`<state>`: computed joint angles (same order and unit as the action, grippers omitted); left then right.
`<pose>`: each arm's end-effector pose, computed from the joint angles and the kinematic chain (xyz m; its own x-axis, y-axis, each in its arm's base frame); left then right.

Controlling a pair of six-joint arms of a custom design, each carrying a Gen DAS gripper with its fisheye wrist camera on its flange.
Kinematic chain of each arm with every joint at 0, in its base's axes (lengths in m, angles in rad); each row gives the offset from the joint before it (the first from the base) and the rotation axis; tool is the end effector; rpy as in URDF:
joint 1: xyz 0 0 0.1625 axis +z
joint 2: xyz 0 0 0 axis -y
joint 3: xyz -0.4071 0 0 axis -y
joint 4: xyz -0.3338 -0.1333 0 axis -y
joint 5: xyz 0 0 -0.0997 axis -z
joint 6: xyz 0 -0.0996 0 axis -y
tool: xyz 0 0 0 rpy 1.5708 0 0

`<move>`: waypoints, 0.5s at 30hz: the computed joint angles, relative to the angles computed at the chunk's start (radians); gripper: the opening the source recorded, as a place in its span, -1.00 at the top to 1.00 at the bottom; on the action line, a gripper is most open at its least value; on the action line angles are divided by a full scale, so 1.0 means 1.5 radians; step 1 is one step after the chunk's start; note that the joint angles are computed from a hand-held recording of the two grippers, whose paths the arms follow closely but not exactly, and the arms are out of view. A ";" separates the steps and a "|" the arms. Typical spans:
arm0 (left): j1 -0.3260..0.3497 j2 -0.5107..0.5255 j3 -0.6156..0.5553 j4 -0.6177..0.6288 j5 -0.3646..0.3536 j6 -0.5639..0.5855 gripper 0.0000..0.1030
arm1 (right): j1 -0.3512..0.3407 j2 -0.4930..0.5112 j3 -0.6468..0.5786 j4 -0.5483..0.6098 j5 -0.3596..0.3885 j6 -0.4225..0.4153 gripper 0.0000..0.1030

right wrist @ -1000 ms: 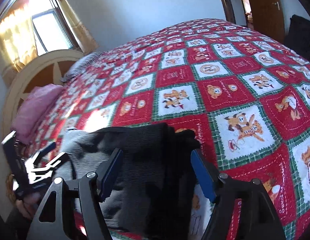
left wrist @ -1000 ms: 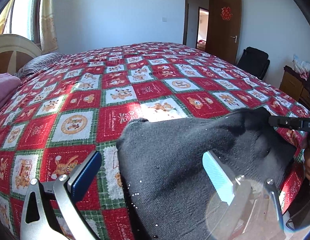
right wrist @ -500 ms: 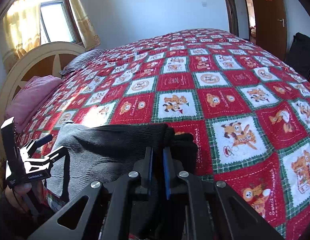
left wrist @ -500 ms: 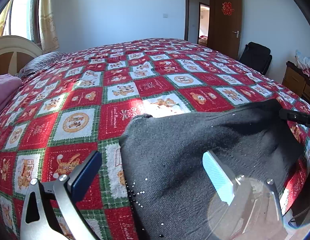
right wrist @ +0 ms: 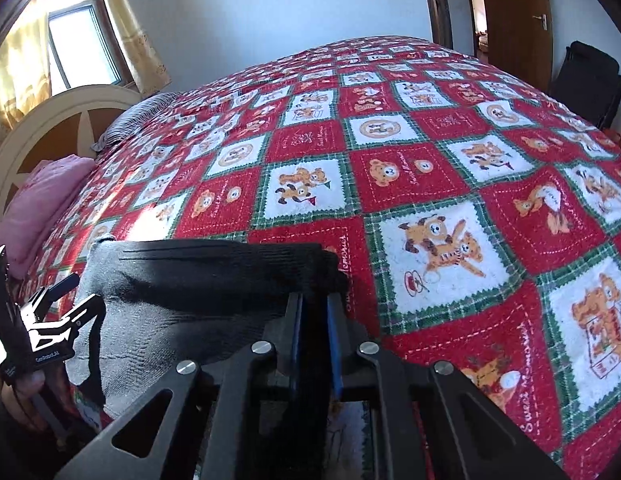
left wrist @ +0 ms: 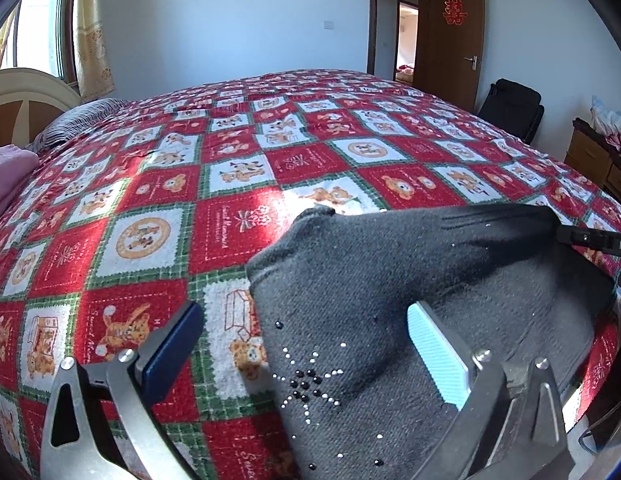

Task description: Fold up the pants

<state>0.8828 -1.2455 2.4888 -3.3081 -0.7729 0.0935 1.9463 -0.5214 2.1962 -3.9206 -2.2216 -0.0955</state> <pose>-0.0694 -0.4067 0.2182 -0.6994 0.2438 -0.6718 0.6271 0.6603 -0.4132 0.2313 -0.3879 0.0337 -0.8477 -0.0091 0.5304 -0.3688 0.7288 -0.5770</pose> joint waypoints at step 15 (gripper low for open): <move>0.035 0.005 -0.025 -0.008 -0.001 0.014 -1.00 | 0.075 -0.017 0.080 0.093 -0.004 -0.001 0.22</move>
<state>0.9350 -1.2378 2.4518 -3.3201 -0.7737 0.1149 2.0594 -0.5462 2.3166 -3.7808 -2.2279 -0.0965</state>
